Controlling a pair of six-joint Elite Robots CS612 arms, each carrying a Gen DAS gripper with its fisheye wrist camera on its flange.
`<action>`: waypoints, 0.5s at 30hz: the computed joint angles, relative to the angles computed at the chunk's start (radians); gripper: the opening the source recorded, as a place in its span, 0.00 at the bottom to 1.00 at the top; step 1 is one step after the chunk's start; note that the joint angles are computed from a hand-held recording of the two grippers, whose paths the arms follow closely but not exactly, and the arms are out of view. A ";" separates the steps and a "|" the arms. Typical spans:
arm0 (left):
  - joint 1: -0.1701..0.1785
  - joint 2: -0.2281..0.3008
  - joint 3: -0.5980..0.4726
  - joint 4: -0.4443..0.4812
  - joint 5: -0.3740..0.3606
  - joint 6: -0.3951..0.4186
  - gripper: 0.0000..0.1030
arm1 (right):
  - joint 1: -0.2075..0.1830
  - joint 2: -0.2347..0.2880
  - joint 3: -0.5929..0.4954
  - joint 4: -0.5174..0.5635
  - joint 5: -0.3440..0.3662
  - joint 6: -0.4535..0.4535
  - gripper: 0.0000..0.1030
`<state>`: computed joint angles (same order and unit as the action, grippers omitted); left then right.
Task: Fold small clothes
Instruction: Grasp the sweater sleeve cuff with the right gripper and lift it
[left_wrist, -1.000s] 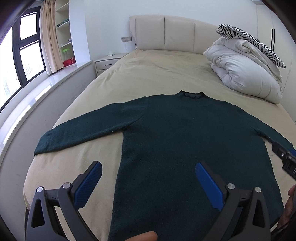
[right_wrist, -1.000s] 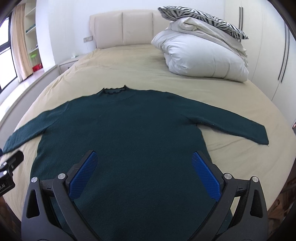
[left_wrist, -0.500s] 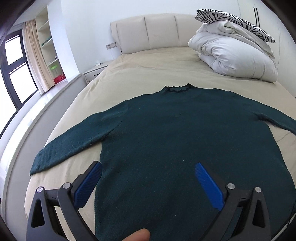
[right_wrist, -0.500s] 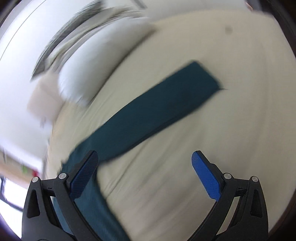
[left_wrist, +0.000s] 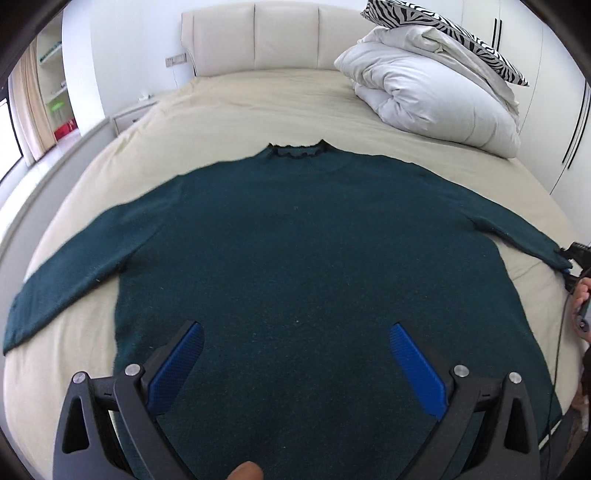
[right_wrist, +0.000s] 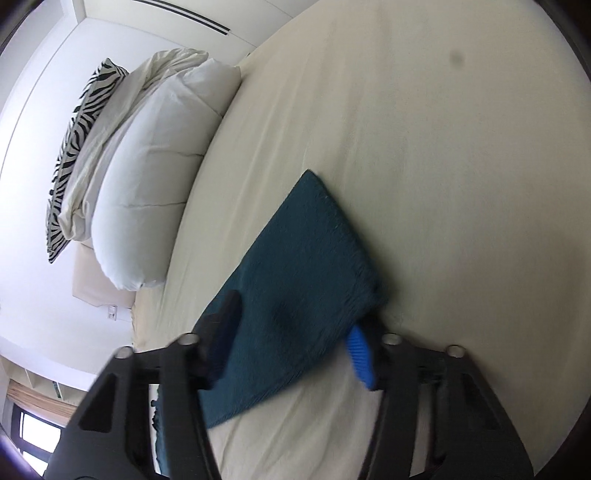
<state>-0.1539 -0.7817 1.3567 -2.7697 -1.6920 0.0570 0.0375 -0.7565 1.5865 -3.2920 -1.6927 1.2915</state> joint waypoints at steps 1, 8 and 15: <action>0.006 0.004 -0.007 0.012 -0.035 -0.001 1.00 | -0.003 0.002 -0.009 0.021 0.001 -0.006 0.23; 0.025 0.016 -0.027 0.071 -0.084 -0.047 1.00 | 0.037 0.012 -0.130 0.170 -0.045 -0.185 0.12; 0.099 0.065 -0.093 0.095 -0.298 -0.219 0.99 | 0.129 0.126 -0.462 0.337 0.028 -0.531 0.12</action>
<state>-0.0552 -0.7166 1.2640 -2.6745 -1.9903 -0.1622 0.1664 -0.6305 1.1244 -2.9549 -1.6644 0.7606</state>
